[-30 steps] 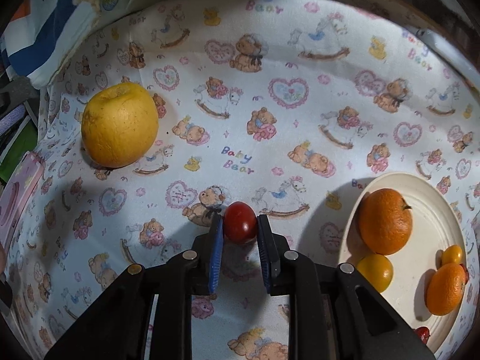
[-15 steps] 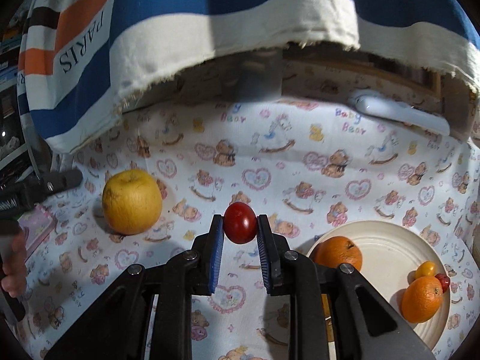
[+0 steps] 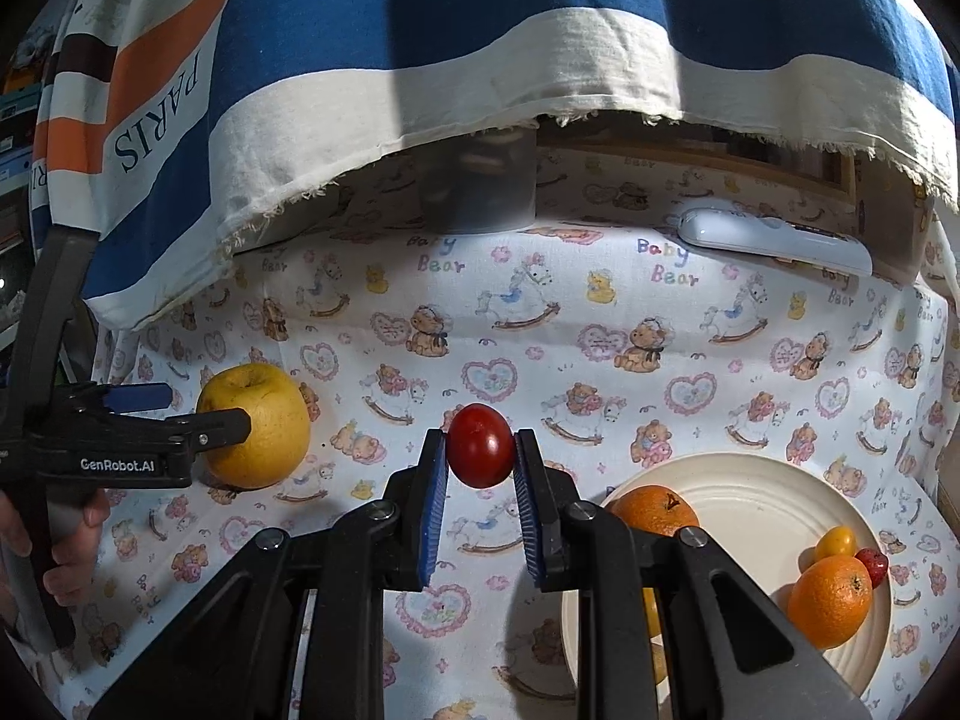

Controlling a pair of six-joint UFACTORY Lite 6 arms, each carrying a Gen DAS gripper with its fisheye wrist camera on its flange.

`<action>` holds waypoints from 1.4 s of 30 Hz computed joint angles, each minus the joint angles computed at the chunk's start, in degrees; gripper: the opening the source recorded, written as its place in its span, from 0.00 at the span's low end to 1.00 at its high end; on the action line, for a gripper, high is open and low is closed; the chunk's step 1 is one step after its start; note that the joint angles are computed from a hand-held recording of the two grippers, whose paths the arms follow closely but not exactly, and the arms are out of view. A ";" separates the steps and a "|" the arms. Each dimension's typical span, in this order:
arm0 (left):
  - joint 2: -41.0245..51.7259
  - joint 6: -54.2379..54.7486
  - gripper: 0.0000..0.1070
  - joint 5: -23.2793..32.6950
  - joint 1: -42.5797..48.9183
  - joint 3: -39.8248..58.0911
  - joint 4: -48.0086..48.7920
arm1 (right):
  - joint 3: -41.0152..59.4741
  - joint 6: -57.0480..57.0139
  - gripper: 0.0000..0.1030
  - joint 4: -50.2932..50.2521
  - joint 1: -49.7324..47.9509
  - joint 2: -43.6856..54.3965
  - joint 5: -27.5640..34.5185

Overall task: Organize fruits
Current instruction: 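Close the right tool on the cherry tomato and lift it, then grasp the large yellow apple with the left tool and lift it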

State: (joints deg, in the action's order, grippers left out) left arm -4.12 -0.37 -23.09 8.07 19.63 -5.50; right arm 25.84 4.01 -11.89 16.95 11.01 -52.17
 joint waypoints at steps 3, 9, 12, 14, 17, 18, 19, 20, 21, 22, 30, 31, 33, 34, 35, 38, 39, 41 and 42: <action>4.52 5.03 0.94 1.99 -0.76 3.90 -3.16 | 0.34 -0.01 0.22 0.23 0.13 0.40 0.26; 12.33 8.70 0.94 1.53 -1.43 8.84 -7.71 | 0.75 0.54 0.22 -0.42 0.09 0.77 0.52; 16.19 7.46 0.94 1.24 -1.02 10.96 -7.12 | 0.76 0.66 0.22 -0.62 -0.05 0.90 0.31; 18.20 4.38 0.94 0.00 0.03 11.68 -3.80 | 0.77 0.67 0.22 -0.66 -0.05 0.98 0.22; 19.44 1.27 0.93 -2.41 1.20 11.13 0.27 | 0.62 0.99 0.22 -1.08 -0.23 0.94 -0.18; 19.34 0.75 0.88 -2.76 1.49 10.90 1.26 | 0.58 1.07 0.22 -1.16 -0.21 0.91 -0.28; 18.71 -1.60 0.84 -3.43 2.00 10.22 4.28 | 0.56 1.11 0.22 -1.19 -0.18 0.97 -0.49; 18.19 -1.78 0.82 -3.97 2.02 9.58 4.90 | 0.52 1.10 0.22 -1.15 -0.12 1.00 -0.66; 17.87 -0.20 0.82 -3.98 1.51 9.19 3.12 | 0.45 1.08 0.22 -1.12 -0.06 1.02 -0.91; 17.70 0.45 0.82 -4.12 1.30 9.00 2.27 | 0.32 1.02 0.22 -1.04 -0.02 0.94 -1.12; 7.46 0.15 0.81 -10.98 0.10 -1.43 -0.31 | -0.84 0.08 0.22 0.12 0.70 -0.02 -2.49; 5.45 0.02 0.81 -12.57 -0.37 -3.33 -0.33 | -1.11 0.11 0.22 0.01 0.61 -0.21 -2.82; 1.92 -1.19 0.81 -15.37 -0.67 -6.67 0.96 | -1.87 0.36 0.22 -0.18 0.47 -0.59 -4.09; 0.30 -1.51 0.80 -16.79 -0.87 -8.15 1.32 | -2.55 0.27 0.22 0.00 0.46 -0.86 -5.29; -1.18 -1.62 0.80 -18.30 -1.13 -9.59 1.37 | -3.24 -0.06 0.22 0.51 0.65 -1.14 -6.52; -5.90 -2.25 0.77 -18.94 -1.12 -11.87 2.56 | -5.16 -1.77 0.22 3.02 1.80 -2.05 -10.33; -6.18 -2.97 0.73 -19.56 -0.73 -12.14 3.77 | -5.56 -2.13 0.22 3.34 2.11 -2.43 -10.84; -10.98 -1.94 0.30 -20.81 -1.27 -14.76 2.75 | -5.72 -2.37 0.22 3.74 2.54 -2.81 -10.68; -16.11 0.80 0.09 -19.17 -3.06 -16.38 -0.48 | -5.68 -2.38 0.22 3.78 2.58 -2.87 -10.54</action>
State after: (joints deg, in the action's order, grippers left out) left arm -20.23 0.43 -42.26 5.00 3.25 -5.98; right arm 20.16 1.63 -8.11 19.53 8.14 -62.70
